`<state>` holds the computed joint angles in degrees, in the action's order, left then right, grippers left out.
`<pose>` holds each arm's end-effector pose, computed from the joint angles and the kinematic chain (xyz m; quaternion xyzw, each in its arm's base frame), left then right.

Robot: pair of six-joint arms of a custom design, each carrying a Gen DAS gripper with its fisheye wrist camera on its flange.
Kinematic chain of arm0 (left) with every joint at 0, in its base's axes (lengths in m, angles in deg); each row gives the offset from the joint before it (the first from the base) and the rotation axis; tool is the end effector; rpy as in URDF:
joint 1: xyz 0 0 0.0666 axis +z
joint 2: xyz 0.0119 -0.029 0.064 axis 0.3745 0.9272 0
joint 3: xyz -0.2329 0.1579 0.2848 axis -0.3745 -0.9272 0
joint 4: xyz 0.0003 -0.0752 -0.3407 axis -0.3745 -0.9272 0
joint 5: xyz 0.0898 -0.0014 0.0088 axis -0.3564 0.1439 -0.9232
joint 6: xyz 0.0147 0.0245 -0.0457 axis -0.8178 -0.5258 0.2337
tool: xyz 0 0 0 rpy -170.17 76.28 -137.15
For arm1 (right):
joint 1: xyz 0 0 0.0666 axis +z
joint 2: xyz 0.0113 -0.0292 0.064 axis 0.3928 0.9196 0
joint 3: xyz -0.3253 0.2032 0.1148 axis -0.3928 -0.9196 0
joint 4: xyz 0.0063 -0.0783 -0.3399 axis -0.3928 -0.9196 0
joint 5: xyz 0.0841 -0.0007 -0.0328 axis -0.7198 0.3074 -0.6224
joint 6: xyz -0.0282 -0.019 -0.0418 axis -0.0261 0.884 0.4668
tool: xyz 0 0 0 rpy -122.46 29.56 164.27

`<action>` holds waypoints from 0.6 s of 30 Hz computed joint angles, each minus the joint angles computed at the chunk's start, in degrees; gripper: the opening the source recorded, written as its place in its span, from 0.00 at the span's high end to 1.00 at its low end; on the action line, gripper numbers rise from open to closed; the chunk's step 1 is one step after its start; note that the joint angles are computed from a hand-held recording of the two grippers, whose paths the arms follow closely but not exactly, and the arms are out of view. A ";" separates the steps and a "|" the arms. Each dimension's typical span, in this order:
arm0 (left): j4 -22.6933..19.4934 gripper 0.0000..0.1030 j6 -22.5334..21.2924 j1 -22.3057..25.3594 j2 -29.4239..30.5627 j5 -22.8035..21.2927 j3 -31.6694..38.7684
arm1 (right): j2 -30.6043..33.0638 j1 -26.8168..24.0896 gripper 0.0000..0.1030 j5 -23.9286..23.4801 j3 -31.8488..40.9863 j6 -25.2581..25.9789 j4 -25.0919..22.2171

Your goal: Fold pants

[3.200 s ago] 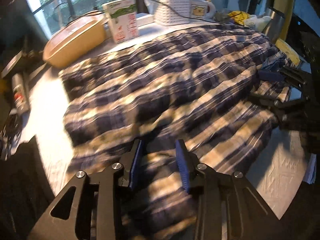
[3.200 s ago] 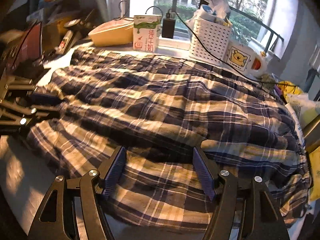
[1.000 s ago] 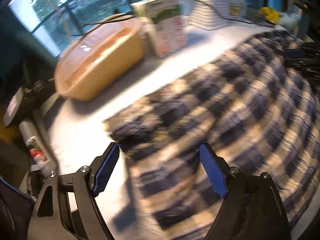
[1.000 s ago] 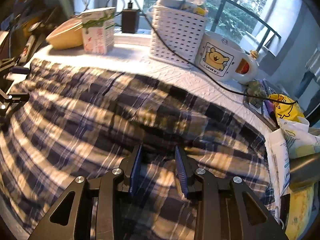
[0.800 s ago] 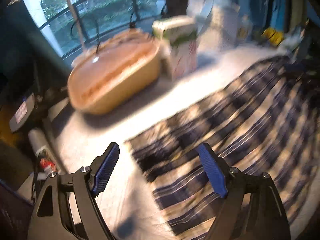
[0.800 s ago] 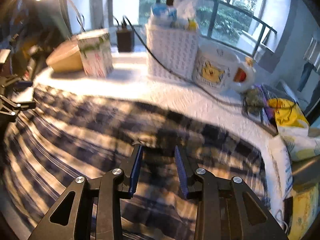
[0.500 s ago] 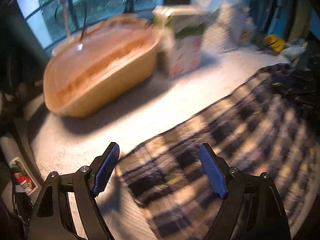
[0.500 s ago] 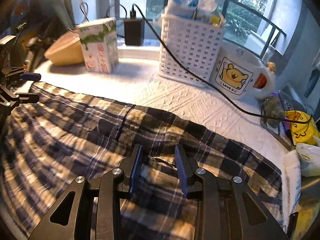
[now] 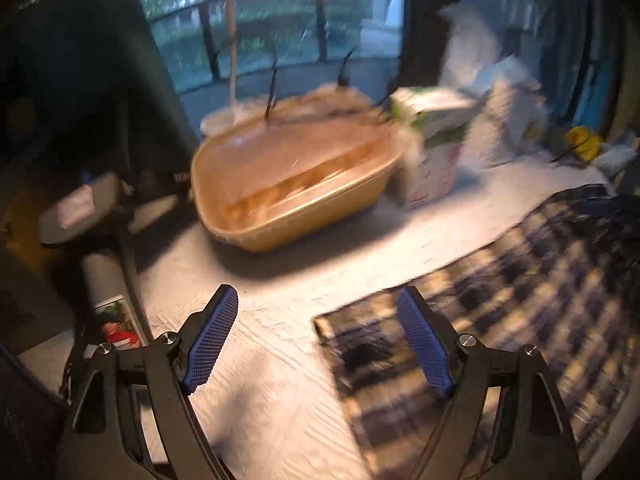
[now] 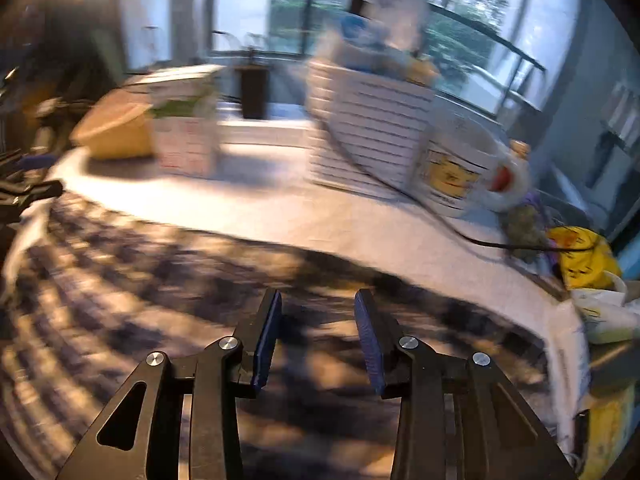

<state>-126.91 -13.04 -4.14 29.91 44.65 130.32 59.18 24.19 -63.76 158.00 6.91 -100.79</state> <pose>0.2953 -0.1401 0.5215 0.1265 0.9265 -0.0395 0.3523 0.3211 0.0119 0.5155 -0.1824 0.9284 0.0397 0.3212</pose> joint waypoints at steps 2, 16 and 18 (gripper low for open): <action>1.18 0.20 -0.76 -1.03 -1.76 3.83 -1.08 | -0.54 2.55 0.52 -2.85 -0.38 -1.28 -0.82; -4.33 0.21 4.76 -3.49 2.62 1.46 -2.73 | -3.61 8.31 0.47 -1.20 -4.90 -1.52 -3.54; -5.21 0.21 5.82 -3.80 2.96 -0.35 -2.10 | -5.61 5.70 0.43 -2.34 -6.31 -0.04 -4.54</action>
<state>-132.12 -7.22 -7.94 32.87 44.30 128.22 53.57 29.88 -66.11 151.70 6.87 -105.33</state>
